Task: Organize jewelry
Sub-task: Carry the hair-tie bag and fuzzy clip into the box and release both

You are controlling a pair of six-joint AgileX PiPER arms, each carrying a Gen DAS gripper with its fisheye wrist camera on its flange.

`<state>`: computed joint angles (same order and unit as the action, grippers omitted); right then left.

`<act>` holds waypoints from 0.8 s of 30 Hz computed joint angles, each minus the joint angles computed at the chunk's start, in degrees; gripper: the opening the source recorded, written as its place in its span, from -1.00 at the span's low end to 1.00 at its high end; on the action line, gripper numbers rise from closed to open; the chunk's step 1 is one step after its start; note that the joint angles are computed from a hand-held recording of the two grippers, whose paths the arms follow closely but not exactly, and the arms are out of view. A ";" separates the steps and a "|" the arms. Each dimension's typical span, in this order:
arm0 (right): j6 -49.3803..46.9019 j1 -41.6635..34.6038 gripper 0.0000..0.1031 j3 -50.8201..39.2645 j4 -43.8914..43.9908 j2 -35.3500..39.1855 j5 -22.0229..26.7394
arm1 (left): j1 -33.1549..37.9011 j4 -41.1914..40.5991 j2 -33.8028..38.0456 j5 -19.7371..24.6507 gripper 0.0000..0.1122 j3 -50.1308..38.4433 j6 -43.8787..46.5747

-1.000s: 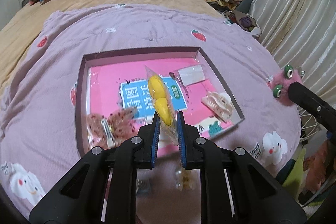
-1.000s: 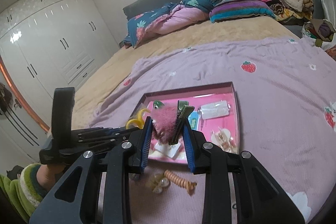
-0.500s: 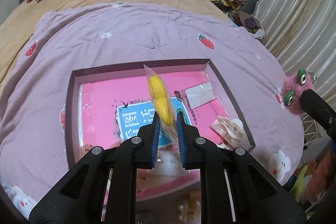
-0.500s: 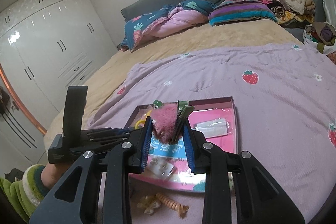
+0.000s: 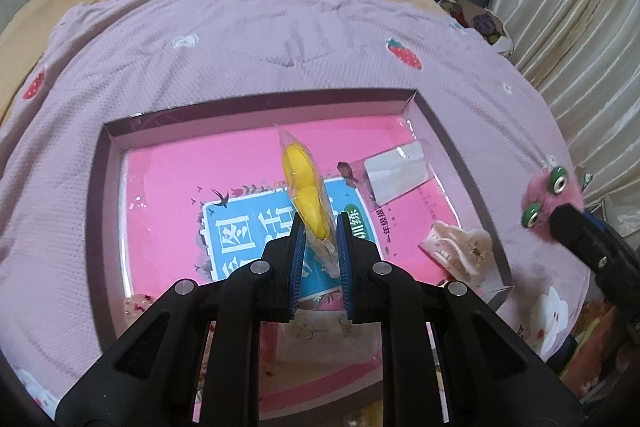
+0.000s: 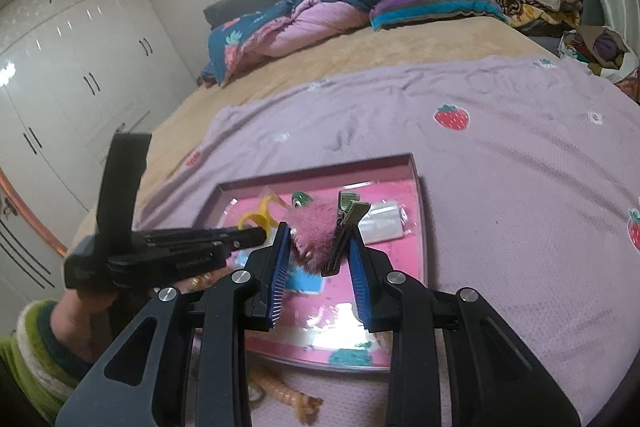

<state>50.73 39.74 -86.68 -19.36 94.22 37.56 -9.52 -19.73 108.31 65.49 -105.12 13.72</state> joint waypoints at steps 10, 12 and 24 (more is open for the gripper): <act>-3.53 -0.80 -0.47 5.85 4.34 0.72 -3.41 | -1.13 0.27 1.73 -1.01 -0.84 1.57 0.29; -4.63 -1.01 -0.47 6.50 5.54 0.91 -3.55 | -1.31 0.46 1.94 -0.83 -0.84 1.49 0.22; -11.98 -0.56 -0.47 6.24 10.98 3.44 -4.16 | -1.50 2.60 0.96 0.15 -0.83 1.91 0.60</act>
